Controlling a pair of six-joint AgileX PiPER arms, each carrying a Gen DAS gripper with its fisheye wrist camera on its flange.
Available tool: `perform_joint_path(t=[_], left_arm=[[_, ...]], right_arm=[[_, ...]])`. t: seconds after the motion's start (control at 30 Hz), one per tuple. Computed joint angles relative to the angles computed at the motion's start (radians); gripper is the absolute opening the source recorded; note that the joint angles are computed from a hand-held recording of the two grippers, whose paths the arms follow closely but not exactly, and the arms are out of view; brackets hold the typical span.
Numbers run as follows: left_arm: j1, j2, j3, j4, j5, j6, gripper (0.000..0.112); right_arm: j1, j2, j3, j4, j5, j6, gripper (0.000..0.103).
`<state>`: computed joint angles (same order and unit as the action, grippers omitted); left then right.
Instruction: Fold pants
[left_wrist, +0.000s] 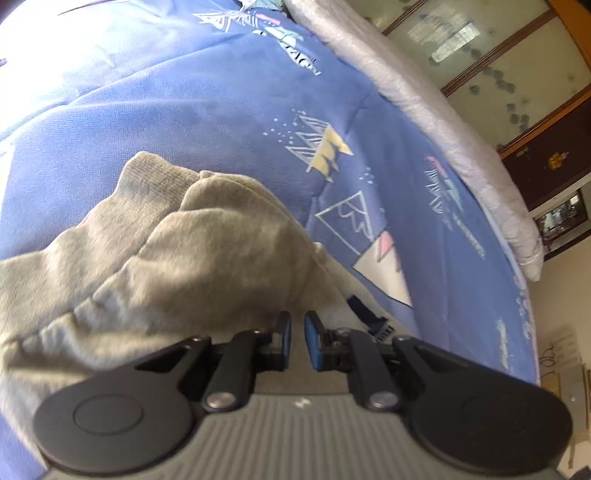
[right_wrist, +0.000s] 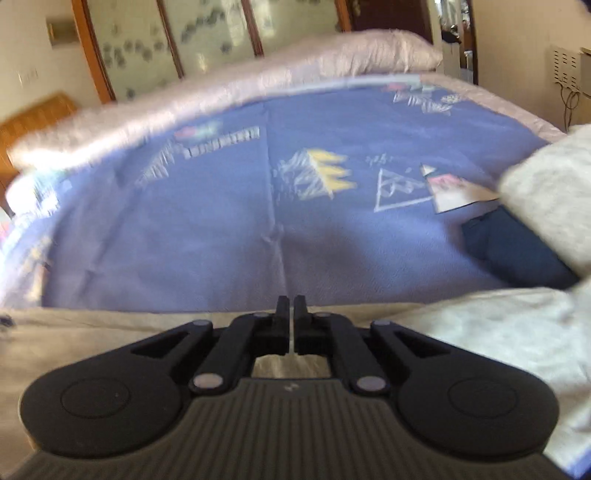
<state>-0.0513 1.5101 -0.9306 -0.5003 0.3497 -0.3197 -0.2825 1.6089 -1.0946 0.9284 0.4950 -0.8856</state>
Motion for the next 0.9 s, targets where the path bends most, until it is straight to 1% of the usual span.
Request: perform_joint_path(t=[0.03,0.1,0.17,0.23,0.27,0.3,0.37,0.43,0.47,0.53,0.6,0.67,0.7,0.73,0.8,0.83,0.9], left_arm=[[-0.006,-0.022,0.016,-0.024,-0.003,0.01,0.01],[-0.026,-0.069,0.048,-0.04,-0.01,0.0,0.01],[-0.057,-0.107,0.071,-0.032,-0.015,-0.032,0.01],[-0.095,-0.128,0.076,-0.022,-0.012,-0.06,0.01],[-0.115,-0.131,0.071,-0.013,-0.008,-0.076,0.01],[-0.138,-0.132,0.064,0.0,-0.005,-0.093,0.01],[-0.189,-0.127,0.038,0.04,-0.001,-0.143,0.01],[-0.246,-0.121,0.012,0.103,0.0,-0.216,0.01],[-0.275,-0.121,0.001,0.143,0.002,-0.262,0.01],[-0.329,-0.111,-0.023,0.209,0.009,-0.335,0.01],[-0.384,-0.098,-0.046,0.276,0.023,-0.404,0.01],[-0.43,-0.087,-0.057,0.314,0.037,-0.447,0.014],[-0.449,-0.079,-0.064,0.328,0.045,-0.462,0.015],[-0.463,-0.067,-0.071,0.33,0.05,-0.465,0.015],[-0.485,-0.046,-0.085,0.323,0.056,-0.469,0.015],[-0.488,-0.037,-0.089,0.303,0.057,-0.455,0.015],[-0.498,-0.031,-0.096,0.294,0.055,-0.45,0.015]], right_arm=[[-0.061,-0.051,0.046,0.088,0.034,-0.058,0.006],[-0.202,-0.131,0.123,0.181,0.103,-0.09,0.011],[-0.355,-0.192,0.183,0.201,0.162,-0.038,0.023],[-0.515,-0.217,0.223,0.222,0.244,0.008,0.032],[-0.581,-0.218,0.24,0.237,0.277,0.02,0.035],[-0.632,-0.217,0.256,0.25,0.302,0.033,0.036],[-0.689,-0.194,0.277,0.286,0.325,0.07,0.037],[-0.694,-0.163,0.291,0.347,0.348,0.077,0.038],[-0.678,-0.147,0.291,0.364,0.341,0.081,0.039],[-0.676,-0.109,0.258,0.334,0.352,0.129,0.039],[-0.631,-0.068,0.234,0.345,0.313,0.148,0.037],[-0.607,-0.05,0.254,0.444,0.276,0.094,0.037],[-0.612,-0.043,0.245,0.457,0.283,0.097,0.037],[-0.602,-0.036,0.238,0.473,0.276,0.091,0.036],[-0.603,-0.029,0.219,0.456,0.283,0.097,0.03],[-0.61,-0.019,0.202,0.44,0.297,0.11,0.019],[-0.636,-0.018,0.198,0.43,0.34,0.107,0.017]])
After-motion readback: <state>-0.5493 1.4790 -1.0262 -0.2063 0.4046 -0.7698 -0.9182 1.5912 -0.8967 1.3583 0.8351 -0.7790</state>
